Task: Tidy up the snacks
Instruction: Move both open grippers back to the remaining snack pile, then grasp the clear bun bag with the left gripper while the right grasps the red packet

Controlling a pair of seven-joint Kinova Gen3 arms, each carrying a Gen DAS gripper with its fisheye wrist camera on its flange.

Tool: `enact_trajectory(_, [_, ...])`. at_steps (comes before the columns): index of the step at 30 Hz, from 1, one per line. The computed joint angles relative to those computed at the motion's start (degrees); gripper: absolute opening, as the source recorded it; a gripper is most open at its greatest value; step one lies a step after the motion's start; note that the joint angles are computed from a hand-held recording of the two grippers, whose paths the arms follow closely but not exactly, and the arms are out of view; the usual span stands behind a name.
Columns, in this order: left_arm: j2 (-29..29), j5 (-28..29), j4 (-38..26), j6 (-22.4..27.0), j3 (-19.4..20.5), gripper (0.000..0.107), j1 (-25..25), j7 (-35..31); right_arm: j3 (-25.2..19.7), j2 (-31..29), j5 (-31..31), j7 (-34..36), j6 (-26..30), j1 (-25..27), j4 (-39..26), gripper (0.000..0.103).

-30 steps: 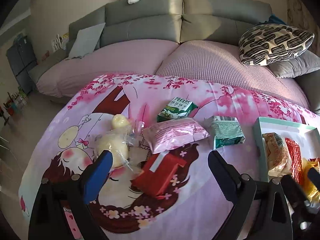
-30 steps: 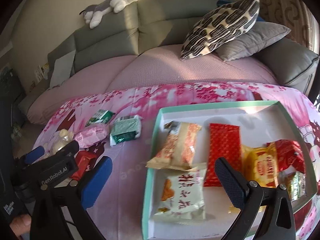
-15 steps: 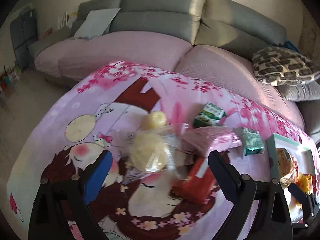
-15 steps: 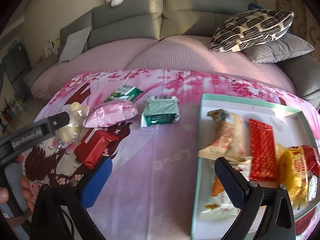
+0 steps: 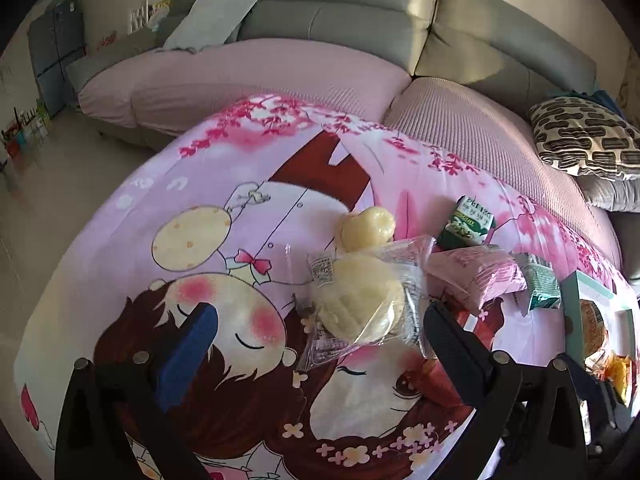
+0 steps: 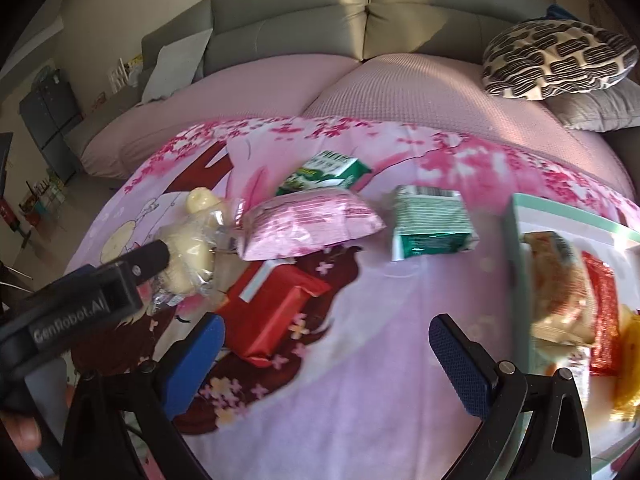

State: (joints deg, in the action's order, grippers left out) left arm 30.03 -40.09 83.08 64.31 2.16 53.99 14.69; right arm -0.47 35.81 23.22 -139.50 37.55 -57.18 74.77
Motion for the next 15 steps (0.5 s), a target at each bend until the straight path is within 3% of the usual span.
enact_trajectory(15, [-1.3, 1.3, 2.8, -5.2, 0.1, 0.103, -2.7, 0.2, -0.3, 7.9, -3.6, 3.8, 5.5, -0.1, -11.3, 0.103])
